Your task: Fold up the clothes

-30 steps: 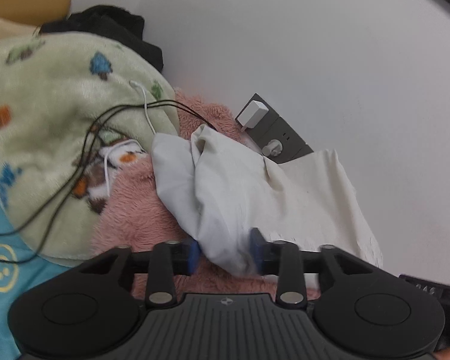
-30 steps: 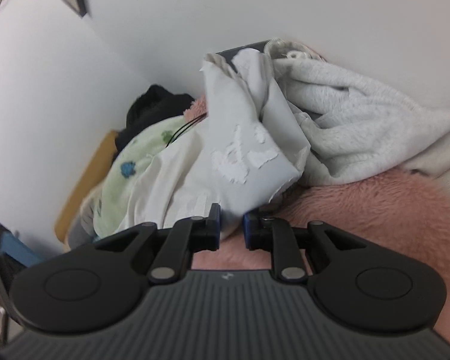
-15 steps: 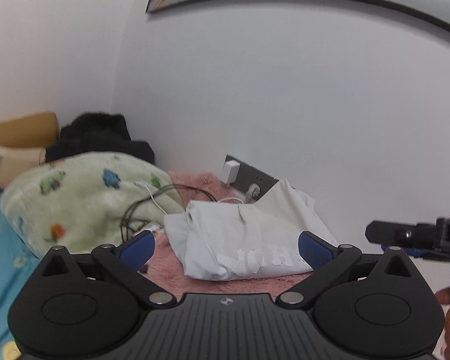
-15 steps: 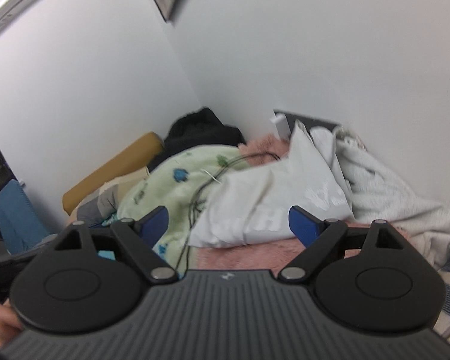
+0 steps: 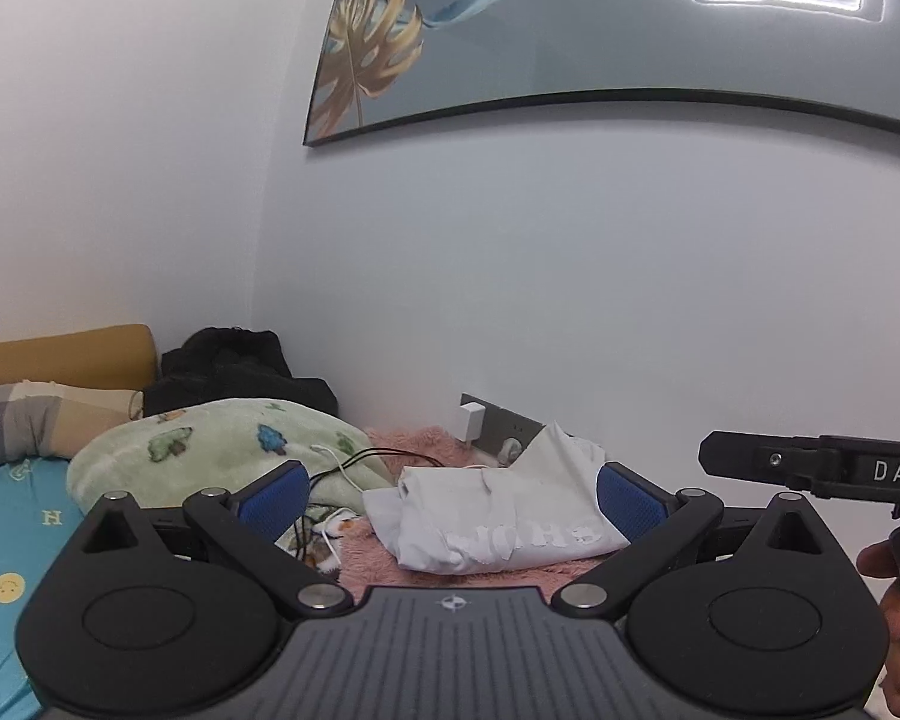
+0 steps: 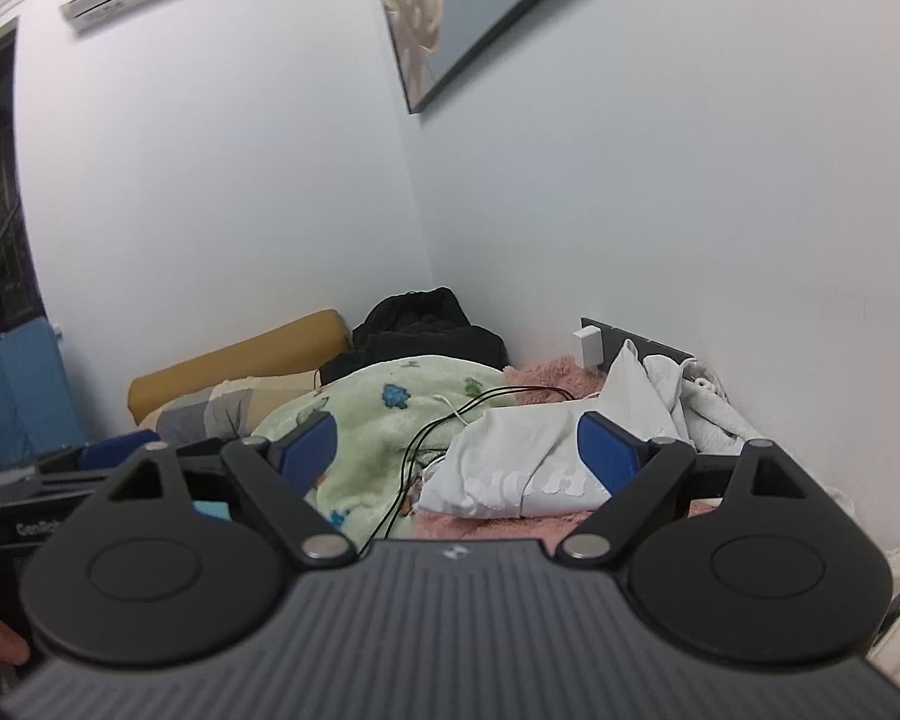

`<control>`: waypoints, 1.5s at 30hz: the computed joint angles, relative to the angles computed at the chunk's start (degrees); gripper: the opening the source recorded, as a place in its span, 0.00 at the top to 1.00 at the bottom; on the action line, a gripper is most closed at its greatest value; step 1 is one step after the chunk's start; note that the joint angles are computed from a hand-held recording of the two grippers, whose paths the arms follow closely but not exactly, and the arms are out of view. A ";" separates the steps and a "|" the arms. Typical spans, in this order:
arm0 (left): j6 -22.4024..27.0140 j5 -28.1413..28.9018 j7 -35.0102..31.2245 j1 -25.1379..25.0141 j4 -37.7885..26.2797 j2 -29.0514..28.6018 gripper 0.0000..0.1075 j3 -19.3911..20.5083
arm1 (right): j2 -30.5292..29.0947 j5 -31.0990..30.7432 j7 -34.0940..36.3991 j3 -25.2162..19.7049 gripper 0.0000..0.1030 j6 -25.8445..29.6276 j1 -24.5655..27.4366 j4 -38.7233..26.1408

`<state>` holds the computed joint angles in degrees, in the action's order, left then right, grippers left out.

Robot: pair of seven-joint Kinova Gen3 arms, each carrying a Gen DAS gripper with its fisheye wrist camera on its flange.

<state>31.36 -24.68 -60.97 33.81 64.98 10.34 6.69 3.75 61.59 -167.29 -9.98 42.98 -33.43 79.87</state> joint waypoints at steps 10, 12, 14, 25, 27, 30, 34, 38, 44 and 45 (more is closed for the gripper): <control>-3.11 -10.41 8.57 1.68 8.70 -4.02 0.04 0.52 | 1.90 11.57 -7.01 -1.12 0.14 4.42 -4.11 3.25; -3.27 -11.32 9.54 1.18 9.49 -4.15 0.04 1.00 | 2.53 12.88 -7.97 -0.85 0.14 4.99 -4.80 3.39; -4.23 -11.01 10.04 0.30 10.32 -4.21 0.04 1.30 | 3.28 14.41 -9.15 -0.55 0.14 6.05 -5.63 3.41; -5.84 -8.79 10.39 -1.80 12.00 -3.61 0.04 0.82 | 6.61 14.25 -9.77 1.82 0.14 9.23 -8.41 1.56; -6.08 -8.55 10.33 -2.01 12.54 -4.10 0.04 0.85 | 6.47 13.95 -9.78 1.89 0.14 9.49 -8.82 1.83; -6.07 -9.98 11.60 -1.89 12.90 -4.64 0.04 0.86 | 6.35 13.42 -9.14 1.79 0.14 10.00 -9.23 1.96; -6.52 -10.89 12.44 -2.30 13.29 -5.12 0.04 1.35 | 6.12 13.32 -8.77 1.59 0.14 11.17 -9.85 1.91; -5.60 -11.38 12.62 -2.39 12.95 -5.12 0.04 1.96 | 5.97 13.55 -8.49 1.30 0.14 11.85 -10.22 2.01; -4.97 -12.54 13.50 -2.05 12.70 -4.88 0.04 2.00 | 6.52 12.13 -6.98 1.30 0.14 12.29 -10.36 0.83; -5.06 -12.76 13.69 -2.03 12.78 -4.88 0.04 1.96 | 6.65 12.22 -6.87 1.40 0.14 12.43 -10.51 0.64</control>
